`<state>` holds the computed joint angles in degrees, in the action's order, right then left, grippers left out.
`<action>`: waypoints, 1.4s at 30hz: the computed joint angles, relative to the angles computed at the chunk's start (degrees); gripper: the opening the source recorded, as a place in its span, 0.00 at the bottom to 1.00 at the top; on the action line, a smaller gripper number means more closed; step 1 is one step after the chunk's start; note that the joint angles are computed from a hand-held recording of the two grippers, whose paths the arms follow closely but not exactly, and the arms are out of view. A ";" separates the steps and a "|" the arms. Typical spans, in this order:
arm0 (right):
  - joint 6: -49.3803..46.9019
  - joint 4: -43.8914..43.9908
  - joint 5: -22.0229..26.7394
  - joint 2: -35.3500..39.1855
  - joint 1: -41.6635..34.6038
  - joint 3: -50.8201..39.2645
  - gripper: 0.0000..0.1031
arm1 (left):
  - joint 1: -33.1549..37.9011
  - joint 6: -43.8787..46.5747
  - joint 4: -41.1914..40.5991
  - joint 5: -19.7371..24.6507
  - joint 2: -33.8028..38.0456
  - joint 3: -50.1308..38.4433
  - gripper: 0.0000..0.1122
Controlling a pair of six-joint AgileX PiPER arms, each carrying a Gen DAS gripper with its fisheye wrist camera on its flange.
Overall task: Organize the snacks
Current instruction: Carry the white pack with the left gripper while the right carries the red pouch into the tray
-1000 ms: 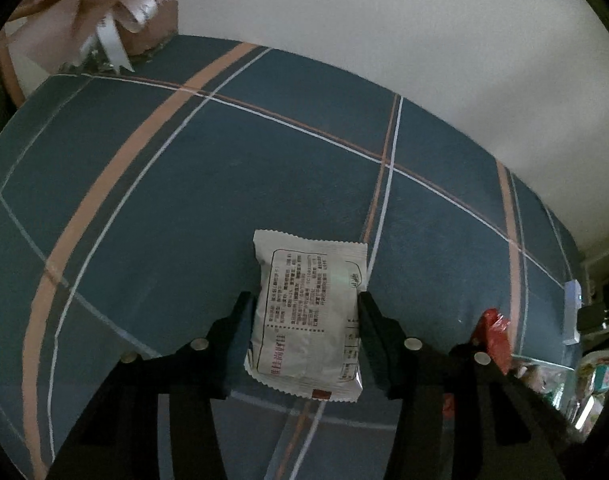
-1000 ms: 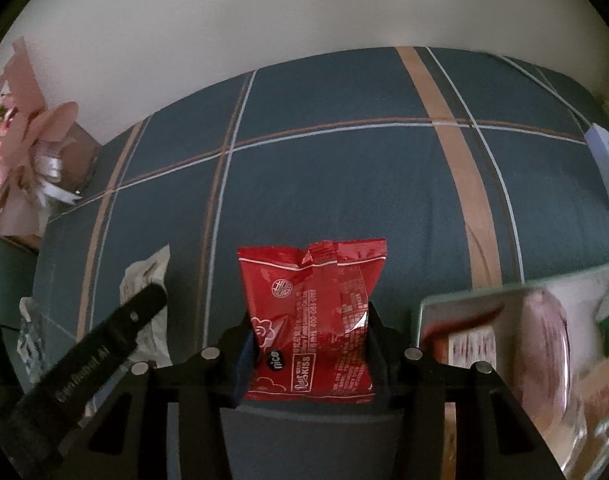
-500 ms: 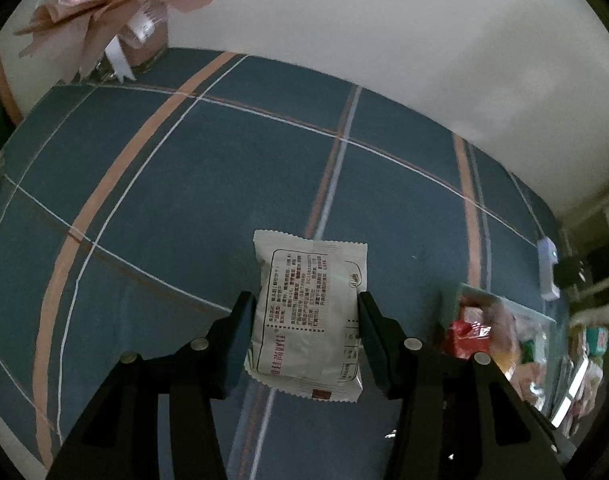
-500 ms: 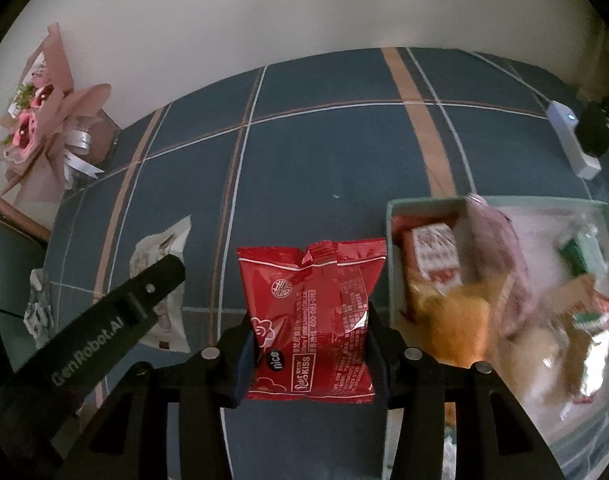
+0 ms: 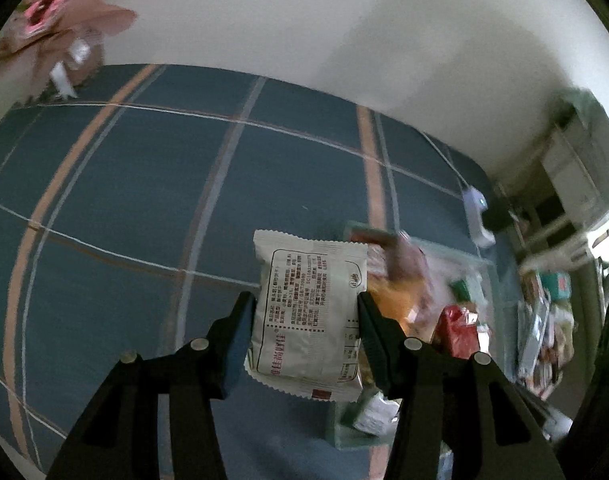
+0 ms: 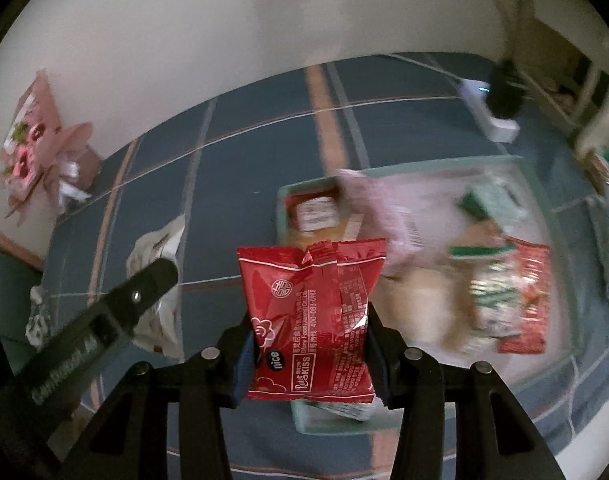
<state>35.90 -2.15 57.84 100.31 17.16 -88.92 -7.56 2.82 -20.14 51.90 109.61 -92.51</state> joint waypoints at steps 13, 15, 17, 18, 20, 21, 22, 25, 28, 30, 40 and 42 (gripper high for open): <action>0.53 -0.56 -0.69 -10.89 -11.14 13.59 0.48 | -8.07 1.38 -1.64 1.74 1.03 0.85 0.47; 1.74 -1.58 -0.43 -11.85 -13.23 15.04 0.48 | -9.12 1.61 -1.15 1.43 0.49 1.62 0.47; 3.26 -2.86 -0.06 -12.19 -14.87 15.96 0.48 | -10.57 1.06 0.02 1.36 0.57 1.58 0.47; 3.90 -3.45 0.12 -12.46 -16.07 16.69 0.48 | -11.20 0.79 0.53 1.45 0.73 1.44 0.47; 3.78 -3.65 0.29 -12.53 -17.86 17.52 0.48 | -12.46 0.27 1.37 1.75 1.43 0.96 0.47; 3.70 -3.80 0.51 -12.27 -18.77 17.85 0.48 | -12.89 0.05 1.65 2.01 1.77 0.67 0.47; 3.46 -3.76 0.73 -12.08 -19.25 18.02 0.48 | -13.42 -0.05 1.89 2.19 2.21 0.42 0.47; 1.63 -1.98 0.71 -10.98 -20.68 18.60 0.48 | -14.27 -0.25 2.45 2.74 3.29 -0.39 0.47; -0.43 0.60 0.03 -10.18 -21.09 19.01 0.49 | -14.33 -0.27 2.45 3.22 3.78 -0.44 0.48; -1.51 2.29 -0.51 -10.06 -21.33 19.42 0.49 | -14.04 -0.11 1.92 3.94 4.17 -0.81 0.48; -2.39 3.38 -0.77 -10.88 -20.76 20.05 0.83 | -11.34 -3.24 4.66 3.16 1.45 1.12 0.60; -1.83 2.55 -0.70 -10.88 -19.44 19.89 0.89 | -10.92 -6.70 8.77 2.34 0.65 2.10 0.70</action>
<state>34.07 0.40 57.14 89.44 -2.28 -69.03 -18.49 -3.89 -11.37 54.23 110.26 -90.41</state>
